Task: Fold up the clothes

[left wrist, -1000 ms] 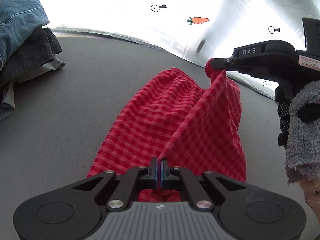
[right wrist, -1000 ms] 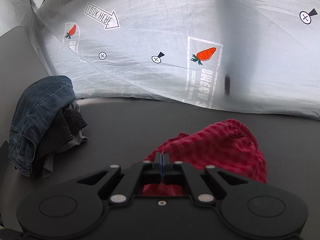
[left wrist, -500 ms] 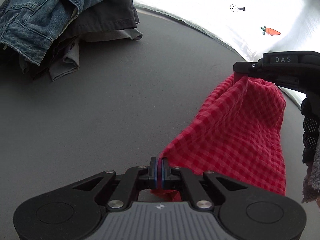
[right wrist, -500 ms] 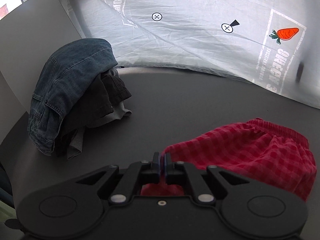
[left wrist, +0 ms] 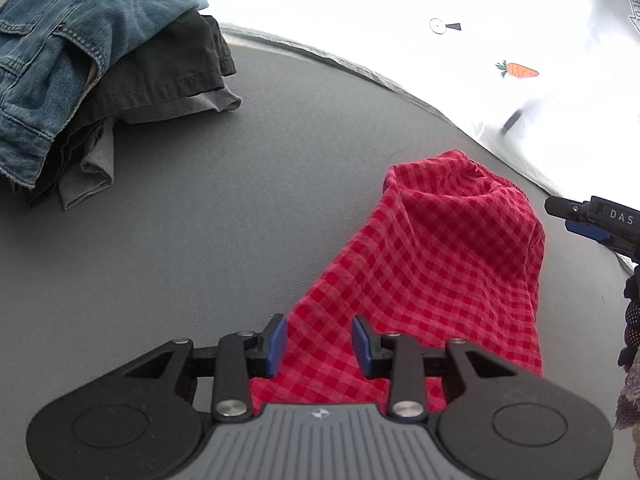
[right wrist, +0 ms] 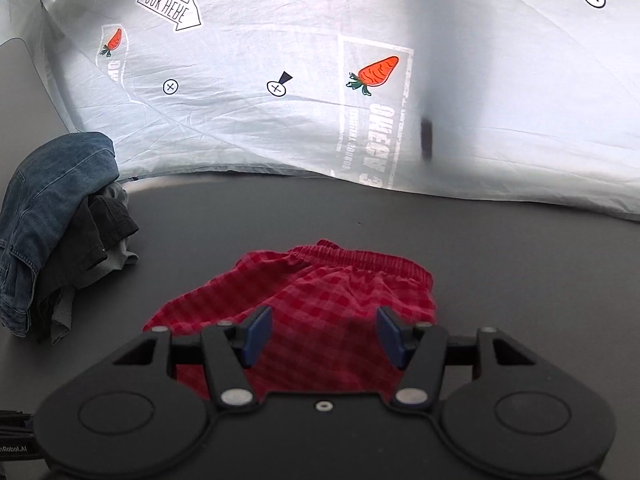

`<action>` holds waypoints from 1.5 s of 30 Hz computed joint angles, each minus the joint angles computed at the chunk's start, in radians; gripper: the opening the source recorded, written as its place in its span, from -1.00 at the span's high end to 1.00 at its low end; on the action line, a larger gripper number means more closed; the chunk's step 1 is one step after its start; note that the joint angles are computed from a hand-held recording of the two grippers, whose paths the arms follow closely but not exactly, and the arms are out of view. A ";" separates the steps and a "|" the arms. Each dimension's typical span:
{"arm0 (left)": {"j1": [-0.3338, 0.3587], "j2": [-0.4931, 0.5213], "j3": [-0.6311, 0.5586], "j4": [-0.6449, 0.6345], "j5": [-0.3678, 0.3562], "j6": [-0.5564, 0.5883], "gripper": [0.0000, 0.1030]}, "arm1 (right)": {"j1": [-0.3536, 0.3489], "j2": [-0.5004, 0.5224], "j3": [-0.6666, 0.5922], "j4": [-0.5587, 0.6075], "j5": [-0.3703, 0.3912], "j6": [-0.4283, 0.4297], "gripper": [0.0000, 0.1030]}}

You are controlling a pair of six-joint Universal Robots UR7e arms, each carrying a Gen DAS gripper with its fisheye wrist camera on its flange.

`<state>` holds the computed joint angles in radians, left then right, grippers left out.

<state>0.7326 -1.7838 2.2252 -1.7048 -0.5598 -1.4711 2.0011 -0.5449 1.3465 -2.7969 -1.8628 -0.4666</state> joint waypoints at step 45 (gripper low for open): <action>0.155 0.197 -0.053 -0.214 0.036 0.278 -0.21 | -0.030 0.133 -0.199 0.011 -0.046 -0.113 -0.21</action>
<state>0.8876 -1.5866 2.1720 -1.9193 -0.5239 -1.1935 1.9707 -0.4115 1.1471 -2.7859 -1.9088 -0.5798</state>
